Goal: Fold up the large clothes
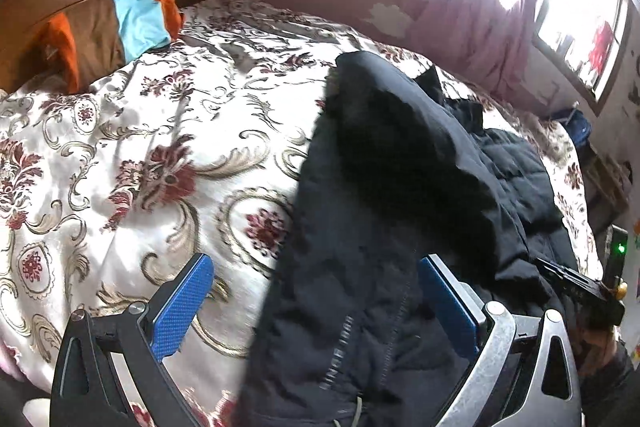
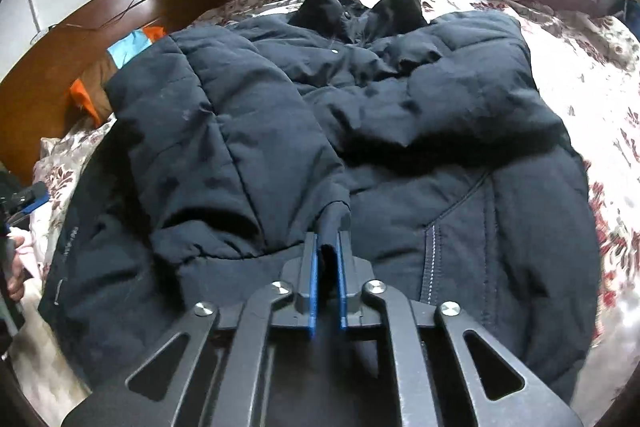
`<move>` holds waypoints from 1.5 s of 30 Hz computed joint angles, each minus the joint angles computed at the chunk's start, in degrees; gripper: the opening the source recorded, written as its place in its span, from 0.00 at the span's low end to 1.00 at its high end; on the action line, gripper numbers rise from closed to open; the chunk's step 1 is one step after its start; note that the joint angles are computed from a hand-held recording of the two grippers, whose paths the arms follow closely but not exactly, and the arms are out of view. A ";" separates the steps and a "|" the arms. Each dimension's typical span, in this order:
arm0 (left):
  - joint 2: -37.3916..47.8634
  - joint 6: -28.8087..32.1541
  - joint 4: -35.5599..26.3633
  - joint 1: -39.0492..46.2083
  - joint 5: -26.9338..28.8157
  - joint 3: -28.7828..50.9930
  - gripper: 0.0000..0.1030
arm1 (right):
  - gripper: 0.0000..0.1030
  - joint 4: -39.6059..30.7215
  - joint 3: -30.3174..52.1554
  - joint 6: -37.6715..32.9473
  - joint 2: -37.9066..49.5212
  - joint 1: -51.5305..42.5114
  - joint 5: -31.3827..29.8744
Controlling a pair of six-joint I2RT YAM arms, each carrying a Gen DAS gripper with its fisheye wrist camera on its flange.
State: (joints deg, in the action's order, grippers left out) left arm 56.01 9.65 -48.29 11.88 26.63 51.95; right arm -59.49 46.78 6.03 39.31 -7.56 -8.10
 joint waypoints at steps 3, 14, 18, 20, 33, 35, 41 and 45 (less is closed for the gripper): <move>0.88 0.24 1.61 1.15 1.21 -0.61 1.00 | 0.04 -3.78 7.76 -1.35 1.07 2.34 5.59; 6.38 -4.25 10.72 -8.63 -3.16 2.48 1.00 | 0.04 -0.19 26.59 -13.03 14.06 -6.88 19.58; 12.30 -7.02 14.69 -15.93 -8.98 6.66 1.00 | 0.11 4.33 22.05 -11.34 17.15 -10.05 15.57; 15.75 -7.98 16.22 -19.24 -10.62 9.45 1.00 | 0.20 7.12 19.96 -8.25 18.20 -9.57 13.87; 45.90 -6.60 13.20 -39.36 -21.09 37.61 1.00 | 0.46 16.80 14.94 -10.84 28.70 -0.83 9.63; 48.82 -4.35 12.41 -41.97 -27.70 38.78 1.00 | 0.46 18.07 12.93 -12.60 30.20 1.59 13.54; 47.33 0.99 18.16 -45.17 -34.93 32.31 1.00 | 0.49 24.61 5.86 -13.20 28.56 1.92 14.10; 47.73 1.33 19.40 -45.69 -36.05 31.45 1.00 | 0.51 26.39 4.05 -12.83 28.17 0.83 12.50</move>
State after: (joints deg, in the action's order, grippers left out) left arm 103.74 10.97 -28.89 -33.82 -9.41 83.41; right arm -33.09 50.84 -6.79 67.48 -6.73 4.39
